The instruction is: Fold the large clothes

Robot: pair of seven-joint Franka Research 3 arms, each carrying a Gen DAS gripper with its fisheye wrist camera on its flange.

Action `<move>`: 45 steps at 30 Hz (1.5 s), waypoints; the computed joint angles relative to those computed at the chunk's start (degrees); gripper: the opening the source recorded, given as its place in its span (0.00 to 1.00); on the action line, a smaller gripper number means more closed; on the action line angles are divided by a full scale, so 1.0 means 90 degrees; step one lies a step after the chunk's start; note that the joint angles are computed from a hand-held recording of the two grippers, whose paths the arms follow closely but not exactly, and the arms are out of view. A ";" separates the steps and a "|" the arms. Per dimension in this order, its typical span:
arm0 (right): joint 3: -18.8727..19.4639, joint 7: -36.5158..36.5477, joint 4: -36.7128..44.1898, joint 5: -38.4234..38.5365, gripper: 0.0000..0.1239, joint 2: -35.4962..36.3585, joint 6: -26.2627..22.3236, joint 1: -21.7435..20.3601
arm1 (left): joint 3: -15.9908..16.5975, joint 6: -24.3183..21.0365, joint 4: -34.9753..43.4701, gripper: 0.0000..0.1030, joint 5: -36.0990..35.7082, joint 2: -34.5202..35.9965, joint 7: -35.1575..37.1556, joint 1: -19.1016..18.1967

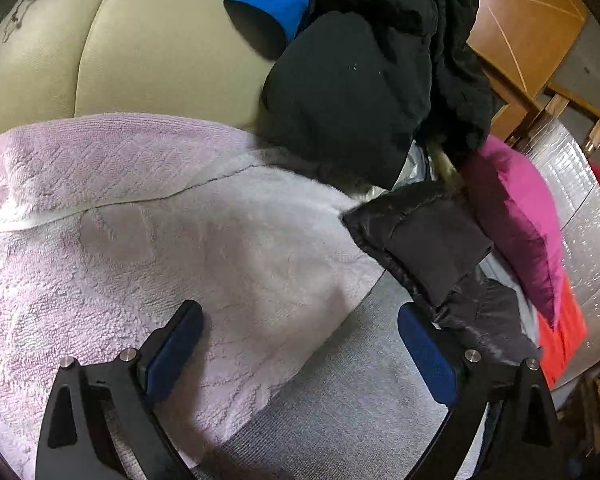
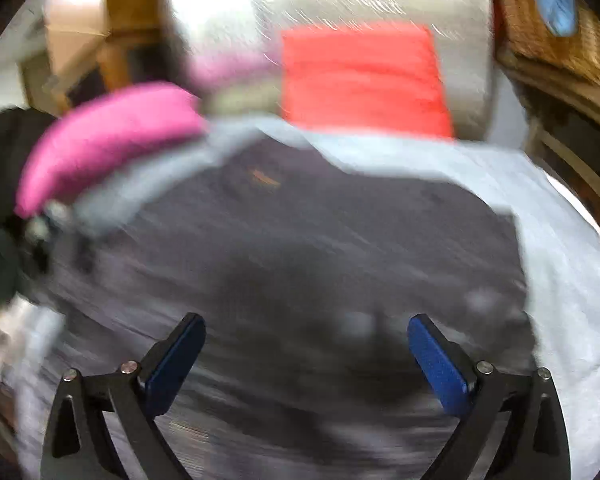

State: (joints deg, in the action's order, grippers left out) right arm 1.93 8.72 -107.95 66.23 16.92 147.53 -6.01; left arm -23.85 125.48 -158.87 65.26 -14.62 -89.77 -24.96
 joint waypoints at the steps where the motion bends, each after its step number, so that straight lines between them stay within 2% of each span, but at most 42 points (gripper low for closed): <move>1: 0.0114 -0.0039 -0.0136 -0.0046 0.83 -0.0199 -0.0331 0.0063 | -0.0031 -0.0023 -0.0068 0.95 0.0042 -0.0055 -0.0104 -0.0016; 2: 0.0271 -0.0150 -0.0311 -0.0099 0.83 -0.0437 -0.0737 0.0227 | -0.0084 -0.0074 -0.0100 0.95 0.0034 -0.0076 -0.0194 -0.0057; 5: 0.0481 -0.0244 -0.0473 -0.0146 0.82 -0.0614 -0.1218 0.0828 | -0.0125 -0.0153 -0.0184 0.95 0.0069 -0.0135 -0.0329 -0.0116; 6: 0.0574 -0.0100 -0.0403 -0.0250 0.81 -0.0523 -0.1209 0.1112 | -0.0063 -0.0102 -0.0234 0.95 0.0170 -0.0179 -0.0331 -0.0069; 8: 0.0680 0.0432 -0.0040 -0.0599 0.67 -0.0143 -0.1225 0.1570 | -0.0120 -0.0192 -0.0229 0.95 0.0186 -0.0162 -0.0425 -0.0099; 10: 0.0782 0.1158 0.0473 -0.0997 0.62 0.0386 -0.1239 0.1957 | -0.0138 -0.0252 -0.0214 0.95 0.0133 -0.0147 -0.0406 -0.0145; 13: 0.0923 0.1821 0.1071 -0.1314 0.63 0.1002 -0.1148 0.2233 | -0.0148 -0.0362 -0.0152 0.95 0.0183 -0.0040 -0.0434 -0.0155; 15: 0.0972 0.2498 0.1621 -0.1695 0.63 0.1494 -0.1371 0.2391 | -0.0154 -0.0440 -0.0118 0.95 0.0169 0.0018 -0.0430 -0.0194; 18: 0.1025 0.2997 0.1950 -0.2222 0.63 0.1912 -0.1180 0.2626 | -0.0139 -0.0516 -0.0090 0.96 0.0175 0.0072 -0.0437 -0.0240; 19: 0.0994 0.3236 0.2025 -0.2469 0.53 0.2010 -0.1089 0.2743 | -0.0128 -0.0526 -0.0089 0.96 0.0196 0.0085 -0.0447 -0.0245; 20: 0.1012 0.3397 0.2121 -0.2654 0.13 0.2098 -0.1183 0.2764 | -0.0120 -0.0535 -0.0089 0.96 0.0205 0.0089 -0.0454 -0.0254; 21: 0.1082 0.3417 0.2062 -0.2699 0.11 0.2051 -0.1210 0.2711 | -0.0114 -0.0544 -0.0087 0.96 0.0215 0.0096 -0.0463 -0.0262; 24: 0.1400 0.2502 0.1454 -0.2423 0.09 0.1427 -0.1148 0.2331 | -0.0086 -0.0534 -0.0093 0.96 0.0238 0.0094 -0.0467 -0.0273; 27: 0.1367 0.1754 0.0905 -0.1923 0.09 0.0556 -0.1403 0.1940 | -0.0040 -0.0471 -0.0088 0.96 0.0227 0.0079 -0.0391 -0.0260; 32: 0.0678 0.0950 0.0378 -0.1019 0.08 -0.0841 -0.2257 0.1304 | 0.0073 -0.0212 -0.0103 0.96 0.0165 -0.0018 -0.0119 -0.0167; 34: 0.0336 0.0893 0.0424 -0.0932 0.08 -0.1087 -0.2474 0.1202 | 0.0159 0.0006 -0.0116 0.99 0.0138 -0.0091 0.0097 -0.0086; 37: -0.0168 0.0950 0.0681 -0.0923 0.08 -0.1182 -0.2628 0.0900 | 0.0307 0.0359 -0.0093 0.99 -0.0166 -0.0216 0.0696 0.0048; 40: -0.0378 0.1127 0.1095 -0.1068 0.08 -0.0884 -0.2623 0.0666 | 0.0504 0.0825 -0.0148 0.99 -0.0751 -0.0546 0.1424 0.0115; 41: -0.0415 0.1177 0.1251 -0.1120 0.08 -0.0737 -0.2562 0.0579 | 0.0388 0.1006 -0.0227 0.99 -0.0787 -0.0798 0.1229 0.0198; 43: -0.0463 0.1360 0.1710 -0.1187 0.08 -0.0345 -0.2624 0.0336 | 0.0045 0.1064 -0.0256 0.99 -0.0531 -0.1125 0.0602 0.0343; 45: -0.0458 0.1463 0.2097 -0.1237 0.08 -0.0015 -0.2754 0.0047 | -0.0151 0.1282 -0.0010 0.99 0.0073 -0.1296 0.0363 0.0535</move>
State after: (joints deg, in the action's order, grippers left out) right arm -2.19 21.89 -89.07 55.10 16.79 122.74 -5.59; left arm -25.21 137.01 -158.96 65.92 -26.28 -86.50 -20.14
